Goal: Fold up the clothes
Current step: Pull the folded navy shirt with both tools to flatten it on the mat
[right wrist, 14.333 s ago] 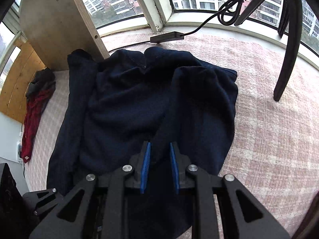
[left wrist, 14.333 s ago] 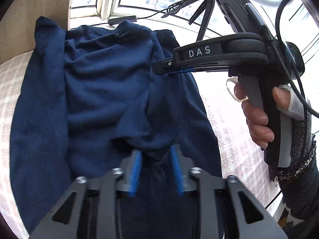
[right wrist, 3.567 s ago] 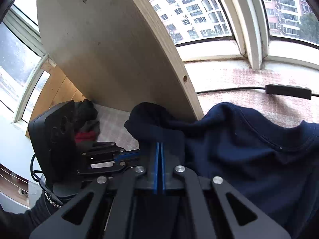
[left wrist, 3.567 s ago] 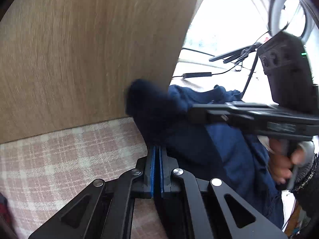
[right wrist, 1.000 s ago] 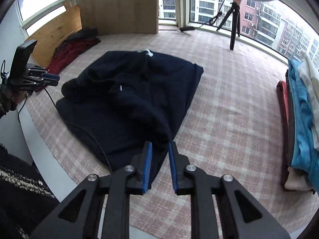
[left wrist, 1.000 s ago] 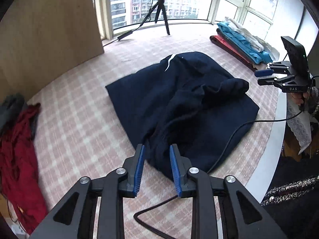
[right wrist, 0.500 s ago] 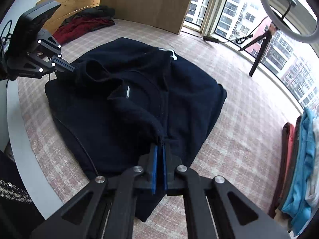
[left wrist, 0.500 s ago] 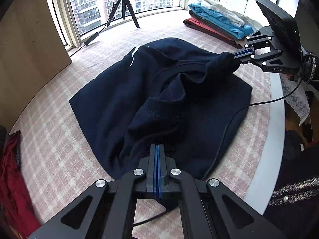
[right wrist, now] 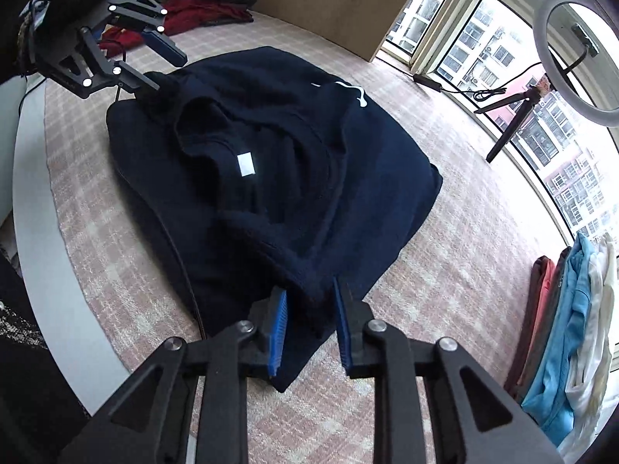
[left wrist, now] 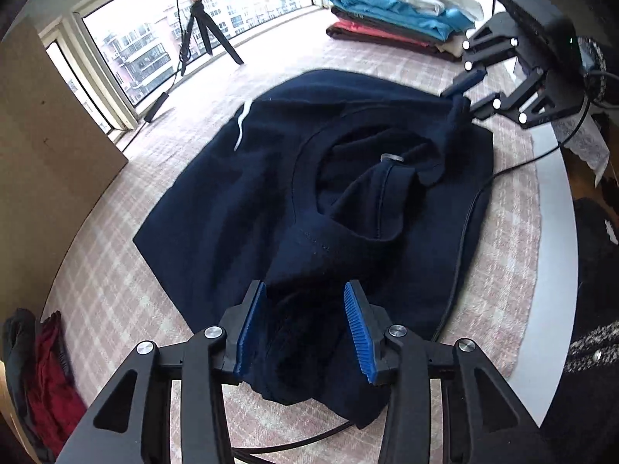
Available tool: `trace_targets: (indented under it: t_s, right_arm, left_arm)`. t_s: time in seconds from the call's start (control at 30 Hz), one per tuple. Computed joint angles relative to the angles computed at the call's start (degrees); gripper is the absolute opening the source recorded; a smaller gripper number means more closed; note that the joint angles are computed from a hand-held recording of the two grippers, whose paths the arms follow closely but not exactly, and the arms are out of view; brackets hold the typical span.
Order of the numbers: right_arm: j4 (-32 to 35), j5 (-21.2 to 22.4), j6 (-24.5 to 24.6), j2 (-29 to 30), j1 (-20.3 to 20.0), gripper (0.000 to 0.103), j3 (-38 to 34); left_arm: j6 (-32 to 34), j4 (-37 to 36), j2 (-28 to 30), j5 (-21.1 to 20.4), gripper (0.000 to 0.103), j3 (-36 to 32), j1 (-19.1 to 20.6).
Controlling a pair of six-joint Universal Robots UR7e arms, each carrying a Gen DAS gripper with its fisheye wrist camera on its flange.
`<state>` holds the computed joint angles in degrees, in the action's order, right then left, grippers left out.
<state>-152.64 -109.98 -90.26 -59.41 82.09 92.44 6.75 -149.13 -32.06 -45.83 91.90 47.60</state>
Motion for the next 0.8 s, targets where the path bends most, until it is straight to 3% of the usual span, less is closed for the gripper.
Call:
trace_targets:
  t_s: [0.07, 0.1, 0.13, 0.17, 0.23, 0.27, 0.33, 0.43, 0.6, 0.63, 0.67, 0.73, 0.8]
  right_arm:
    - [-0.1, -0.5, -0.5, 0.0, -0.1, 0.023, 0.0]
    - [0.0, -0.5, -0.5, -0.1, -0.2, 0.023, -0.1]
    - [1.4, -0.5, 0.3, 0.0, -0.3, 0.023, -0.8]
    - [3.0, -0.4, 1.4, 0.1, -0.4, 0.023, -1.6]
    - [6.7, -0.2, 5.8, 0.6, -0.6, 0.017, -3.8]
    - [8.1, 0.4, 7.7, 0.7, -0.6, 0.006, -4.7]
    - [10.6, 1.4, 10.5, 0.9, -0.7, 0.006, -6.2]
    - [10.8, 2.1, 10.5, 0.3, -0.7, 0.006, -6.0]
    - [14.3, 4.8, 11.8, -0.8, -1.2, 0.005, -6.6]
    - [12.6, 3.6, 9.7, -0.9, -1.1, 0.005, -5.7]
    - [8.6, 2.1, 6.0, -1.0, -1.2, 0.006, -3.8]
    - [-1.3, -0.3, -2.1, -0.9, -1.4, 0.009, 0.3]
    - [-9.4, -2.9, -8.9, -1.2, -1.5, 0.012, 4.3]
  left_arm:
    - [0.1, 2.8, -0.5, 1.0, 0.036, 0.6, 0.0]
    - [0.1, 2.8, -1.1, 0.4, 0.029, 1.5, 0.1]
    - [-0.3, 2.5, -1.7, 0.0, 0.012, 2.3, 0.2]
    - [-1.5, 2.7, -2.2, -0.1, 0.009, 2.8, 0.2]
    - [-3.9, 2.7, -3.3, -0.9, 0.006, 3.5, 0.3]
    - [-4.7, 2.5, -3.9, -1.4, 0.006, 3.9, 0.4]
    - [-5.6, 1.6, -4.6, -0.8, 0.007, 4.7, 0.1]
    - [-5.9, 0.1, -5.6, -1.3, 0.007, 6.1, -0.3]
    - [-5.1, -4.4, -7.8, -4.7, 0.006, 9.9, -1.3]
    - [-5.4, -3.3, -8.0, -4.7, 0.008, 10.3, -1.4]
    - [-5.1, 0.0, -7.6, -3.4, 0.013, 9.7, -1.4]
    - [-4.6, 5.1, -6.6, 0.0, 0.013, 8.8, -2.0]
    - [-2.7, 2.9, -6.1, 0.7, 0.014, 8.6, -2.8]
